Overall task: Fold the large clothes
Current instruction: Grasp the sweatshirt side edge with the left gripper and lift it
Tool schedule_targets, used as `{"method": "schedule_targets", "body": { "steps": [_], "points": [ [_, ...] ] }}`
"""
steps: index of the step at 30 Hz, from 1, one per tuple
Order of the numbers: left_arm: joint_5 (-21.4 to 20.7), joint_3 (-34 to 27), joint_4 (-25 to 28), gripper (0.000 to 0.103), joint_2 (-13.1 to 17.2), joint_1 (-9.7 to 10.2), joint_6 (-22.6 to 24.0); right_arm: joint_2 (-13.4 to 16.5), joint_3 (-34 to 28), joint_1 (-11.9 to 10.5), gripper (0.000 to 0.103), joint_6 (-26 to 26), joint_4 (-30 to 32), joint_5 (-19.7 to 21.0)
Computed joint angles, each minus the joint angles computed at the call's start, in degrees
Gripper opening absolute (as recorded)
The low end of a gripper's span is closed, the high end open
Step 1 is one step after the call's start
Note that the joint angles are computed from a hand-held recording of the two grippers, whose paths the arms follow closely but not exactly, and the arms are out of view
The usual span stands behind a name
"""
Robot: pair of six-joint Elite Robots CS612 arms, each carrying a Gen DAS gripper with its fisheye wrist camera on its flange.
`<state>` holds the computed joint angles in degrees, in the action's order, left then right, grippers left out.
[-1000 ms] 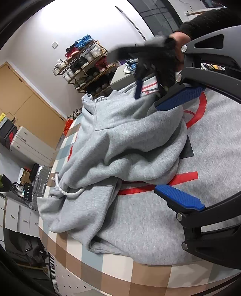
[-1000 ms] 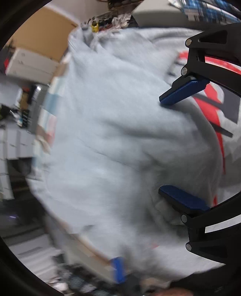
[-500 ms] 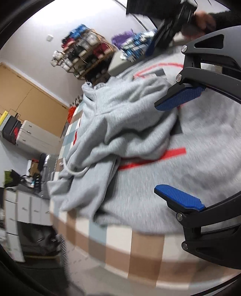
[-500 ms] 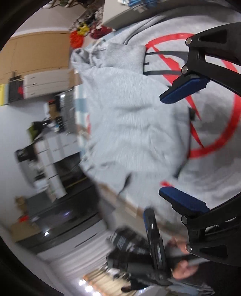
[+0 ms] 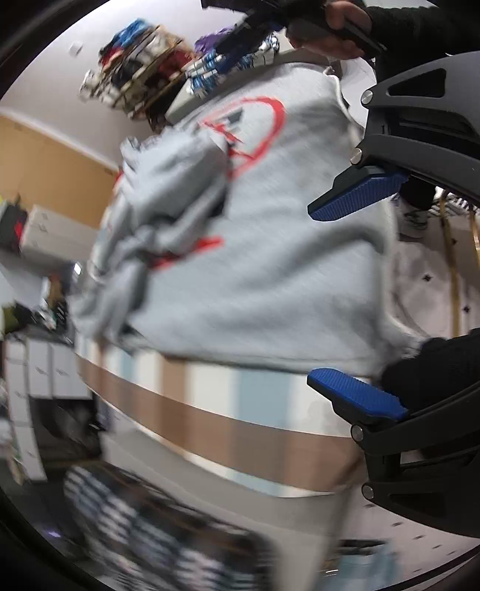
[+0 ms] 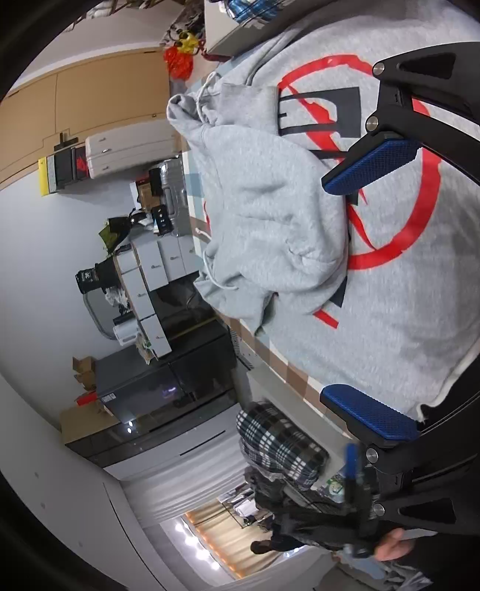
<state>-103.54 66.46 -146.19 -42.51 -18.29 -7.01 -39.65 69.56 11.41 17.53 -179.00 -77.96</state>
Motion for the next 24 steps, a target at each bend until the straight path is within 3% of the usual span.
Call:
{"method": "schedule_targets", "body": {
  "steps": [2, 4, 9, 11, 13, 15, 21, 24],
  "points": [
    [-1.4, -0.5, 3.5, 0.079, 0.5, 0.45, -2.4, -0.1, 0.2, 0.2, 0.103, -0.6, 0.3, -0.7],
    [-5.8, -1.8, 7.7, 0.079, 1.8, 1.32, -4.8, -0.3, 0.7, 0.3, 0.103, -0.9, 0.6, -0.8],
    [-5.7, -1.1, 10.1, 0.079, 2.3, 0.87, -6.8, -1.0, 2.2, 0.4, 0.103, -1.1, 2.4, -2.8],
    [-6.0, -1.1, 9.2, 0.079, 2.9, 0.87, -8.1, -1.3, 2.8, 0.3, 0.103, -0.5, 2.4, -3.0],
    [-9.3, -1.7, 7.1, 0.079, 4.2, 1.62, -12.4, -1.5, 3.4, 0.0, 0.103, 0.3, 2.4, -3.3],
    [-9.4, -1.9, 6.1, 0.079, 4.7, 1.95, -15.0, -1.7, 3.7, -0.2, 0.103, 1.4, 2.2, -3.1],
    [-10.9, -1.4, 4.1, 0.084, 5.3, 2.10, -14.8, -1.8, 4.0, -0.7, 0.103, 3.1, 1.7, -2.1],
    [-16.5, -0.6, 1.0, 0.084, 5.7, 2.98, -17.2, -1.8, 4.0, -0.5, 0.103, 2.2, 1.8, -2.0]
  ]
}}
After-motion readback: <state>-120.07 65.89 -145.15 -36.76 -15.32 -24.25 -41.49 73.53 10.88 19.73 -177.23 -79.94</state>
